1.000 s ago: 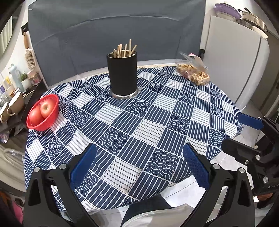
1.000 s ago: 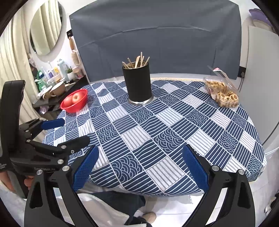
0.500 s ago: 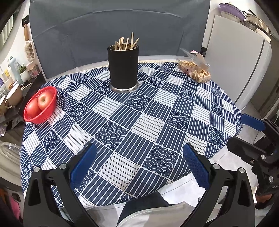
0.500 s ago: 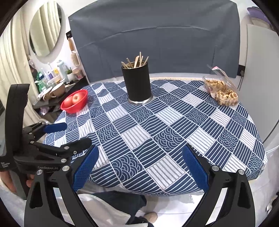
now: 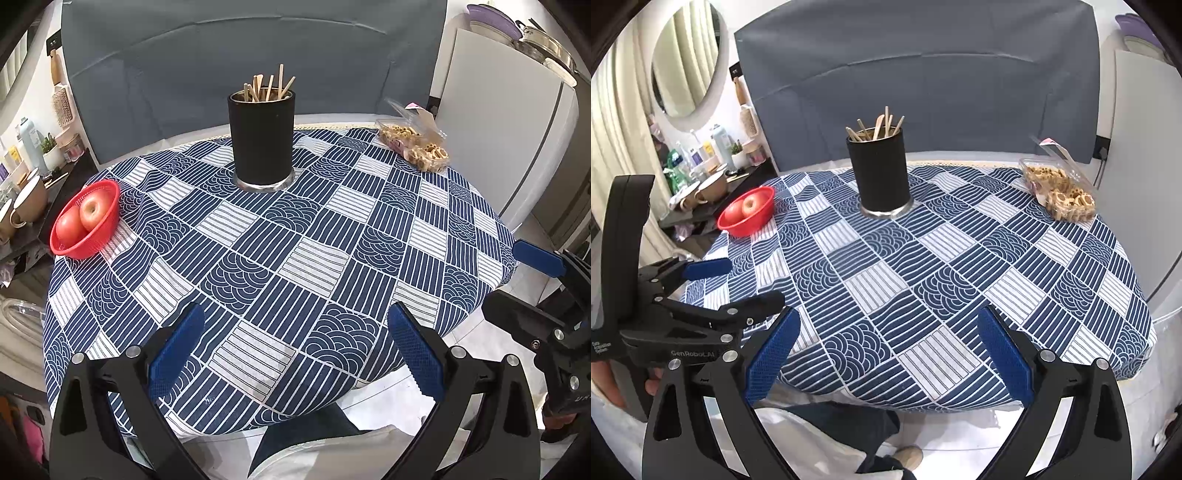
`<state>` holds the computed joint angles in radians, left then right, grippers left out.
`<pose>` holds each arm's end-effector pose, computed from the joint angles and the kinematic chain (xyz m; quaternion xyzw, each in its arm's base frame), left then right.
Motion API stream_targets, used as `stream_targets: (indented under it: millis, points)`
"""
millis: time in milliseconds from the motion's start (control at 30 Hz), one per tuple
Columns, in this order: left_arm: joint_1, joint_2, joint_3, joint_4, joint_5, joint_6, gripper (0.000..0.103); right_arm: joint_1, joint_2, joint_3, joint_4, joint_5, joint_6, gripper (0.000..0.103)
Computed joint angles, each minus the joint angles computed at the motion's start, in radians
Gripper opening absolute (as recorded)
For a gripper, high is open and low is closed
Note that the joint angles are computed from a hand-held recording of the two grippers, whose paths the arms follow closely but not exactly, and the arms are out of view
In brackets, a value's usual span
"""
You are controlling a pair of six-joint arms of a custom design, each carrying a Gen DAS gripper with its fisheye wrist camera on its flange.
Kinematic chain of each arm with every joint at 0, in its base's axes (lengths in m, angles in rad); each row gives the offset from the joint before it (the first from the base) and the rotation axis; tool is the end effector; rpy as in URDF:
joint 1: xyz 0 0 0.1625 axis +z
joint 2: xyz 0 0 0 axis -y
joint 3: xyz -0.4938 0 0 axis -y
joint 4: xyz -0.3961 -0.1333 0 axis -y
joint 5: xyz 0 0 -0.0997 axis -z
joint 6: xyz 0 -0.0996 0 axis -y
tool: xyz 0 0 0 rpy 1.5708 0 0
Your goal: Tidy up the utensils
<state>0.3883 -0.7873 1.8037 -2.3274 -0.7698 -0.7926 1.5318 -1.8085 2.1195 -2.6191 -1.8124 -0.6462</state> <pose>-0.5107 -0.4302 0.0830 0.2264 0.8860 -0.2570 0.3125 0.0938 -0.4036 0.5166 0.2354 -0.8966 0.2992 0.2261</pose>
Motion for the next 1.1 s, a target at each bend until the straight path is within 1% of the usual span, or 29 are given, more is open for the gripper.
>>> stream_targets:
  millis: [700,833,933,1100]
  points:
    - [0.008,0.012,-0.019,-0.004,0.007,0.008,0.097,-0.015,0.013,-0.020,0.023,0.007,-0.001,0.093]
    - [0.010,0.016,-0.026,-0.007,0.017,0.012,0.097,-0.016,0.022,-0.028,0.024,0.007,-0.009,0.093]
    - [0.011,0.019,-0.031,-0.014,0.032,0.024,0.097,-0.017,0.031,-0.033,0.021,0.006,-0.013,0.093]
    - [0.019,0.027,-0.041,-0.050,0.041,0.090,0.097,-0.018,0.058,-0.051,0.012,0.003,-0.019,0.093]
